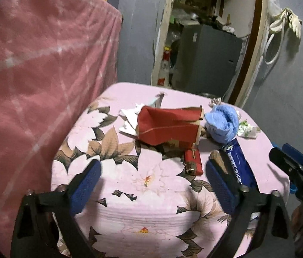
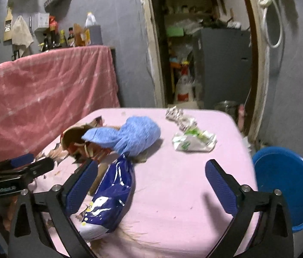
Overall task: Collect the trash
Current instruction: 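Move both open tools back over the table, then grasp the red lighter with the left tool while the right tool grasps the blue snack bag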
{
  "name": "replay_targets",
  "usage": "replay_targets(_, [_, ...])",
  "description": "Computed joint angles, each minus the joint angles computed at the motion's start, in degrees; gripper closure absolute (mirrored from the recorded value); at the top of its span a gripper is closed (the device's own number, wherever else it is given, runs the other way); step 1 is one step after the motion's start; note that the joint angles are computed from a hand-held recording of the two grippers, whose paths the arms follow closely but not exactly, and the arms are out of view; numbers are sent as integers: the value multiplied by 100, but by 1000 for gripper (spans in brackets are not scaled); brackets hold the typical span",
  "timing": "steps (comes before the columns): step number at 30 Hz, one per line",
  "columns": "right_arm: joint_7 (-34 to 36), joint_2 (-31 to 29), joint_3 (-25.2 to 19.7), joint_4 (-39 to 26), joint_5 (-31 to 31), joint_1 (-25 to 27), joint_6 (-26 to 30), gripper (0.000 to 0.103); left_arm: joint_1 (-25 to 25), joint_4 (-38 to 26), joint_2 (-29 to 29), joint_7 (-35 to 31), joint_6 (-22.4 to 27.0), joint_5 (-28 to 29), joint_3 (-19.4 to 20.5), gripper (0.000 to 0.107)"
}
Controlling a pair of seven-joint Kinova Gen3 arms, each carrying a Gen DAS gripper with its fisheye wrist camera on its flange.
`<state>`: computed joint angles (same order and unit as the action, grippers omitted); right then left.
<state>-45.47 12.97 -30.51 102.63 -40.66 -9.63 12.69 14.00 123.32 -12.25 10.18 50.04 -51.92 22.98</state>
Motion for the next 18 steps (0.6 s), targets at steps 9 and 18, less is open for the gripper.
replay_targets(9, [-610, 293, 865, -561, 641, -730, 1235, 38, -198, -40, -58, -1435, -848, 844, -484, 59])
replay_targets(18, [-393, 438, 921, -766, 598, -767, 1695, 41, -637, -35, -90, -1907, -1158, 1230, -342, 65])
